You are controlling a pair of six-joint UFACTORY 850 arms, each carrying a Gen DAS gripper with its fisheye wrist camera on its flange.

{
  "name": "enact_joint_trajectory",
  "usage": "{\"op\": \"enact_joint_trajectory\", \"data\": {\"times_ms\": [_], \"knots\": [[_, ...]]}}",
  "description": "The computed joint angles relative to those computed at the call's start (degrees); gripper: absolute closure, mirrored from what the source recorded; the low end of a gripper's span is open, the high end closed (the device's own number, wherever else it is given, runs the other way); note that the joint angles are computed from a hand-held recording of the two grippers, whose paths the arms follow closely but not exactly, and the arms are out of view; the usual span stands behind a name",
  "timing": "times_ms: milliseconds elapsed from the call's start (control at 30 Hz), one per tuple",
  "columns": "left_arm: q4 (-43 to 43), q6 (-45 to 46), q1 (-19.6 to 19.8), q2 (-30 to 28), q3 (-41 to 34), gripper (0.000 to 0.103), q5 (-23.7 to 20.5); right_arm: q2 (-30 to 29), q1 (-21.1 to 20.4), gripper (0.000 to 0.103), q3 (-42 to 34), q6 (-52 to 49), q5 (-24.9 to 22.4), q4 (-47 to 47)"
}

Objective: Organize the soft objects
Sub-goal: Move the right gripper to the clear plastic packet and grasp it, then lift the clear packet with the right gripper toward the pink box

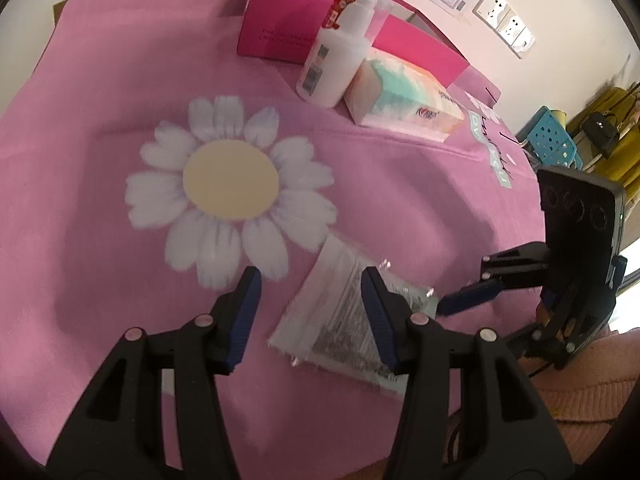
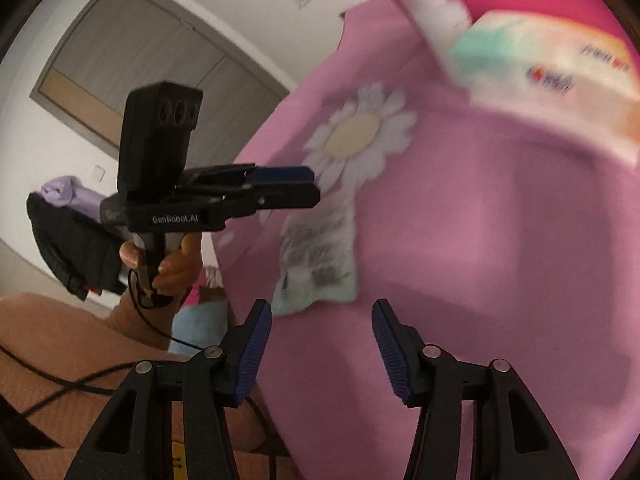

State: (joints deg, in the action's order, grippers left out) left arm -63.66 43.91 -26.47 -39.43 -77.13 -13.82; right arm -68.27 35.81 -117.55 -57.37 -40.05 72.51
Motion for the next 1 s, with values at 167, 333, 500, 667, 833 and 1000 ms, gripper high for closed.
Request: {"op": "enact_joint_trajectory", "data": {"times_ms": [167,333,500,667,833,1000], "knots": [[-8.3,8.5,0.1,0.5,1.3,0.049,-1.7,-1.5,1.0,0.054,-2.1,0.1,-0.6,0.6],[-12.6,13.5,-0.4,-0.1,0.8,0.049,-3.9,-3.2,1.4,0.065,-4.4,0.1,1.9,2.9],[-16.3,16.9,-0.4,-0.9,-0.1,0.049,-5.9,-3.6,1.4,0.073,-5.3,1.2,5.5,3.7],[-15.8,17.0,-1.0,-2.0,-1.8,0.049,-6.6,-1.3,1.1,0.078,-2.0,0.2,11.7,4.1],[-13.7,14.5,-0.7,-2.7,-3.1,0.049,-7.1,-1.4,1.1,0.083,-2.1,-0.1,15.6,4.3],[-12.8,13.6,-0.5,-2.7,-3.2,0.049,-6.9,0.2,1.9,0.084,0.4,-7.3,20.3,8.2]]}}
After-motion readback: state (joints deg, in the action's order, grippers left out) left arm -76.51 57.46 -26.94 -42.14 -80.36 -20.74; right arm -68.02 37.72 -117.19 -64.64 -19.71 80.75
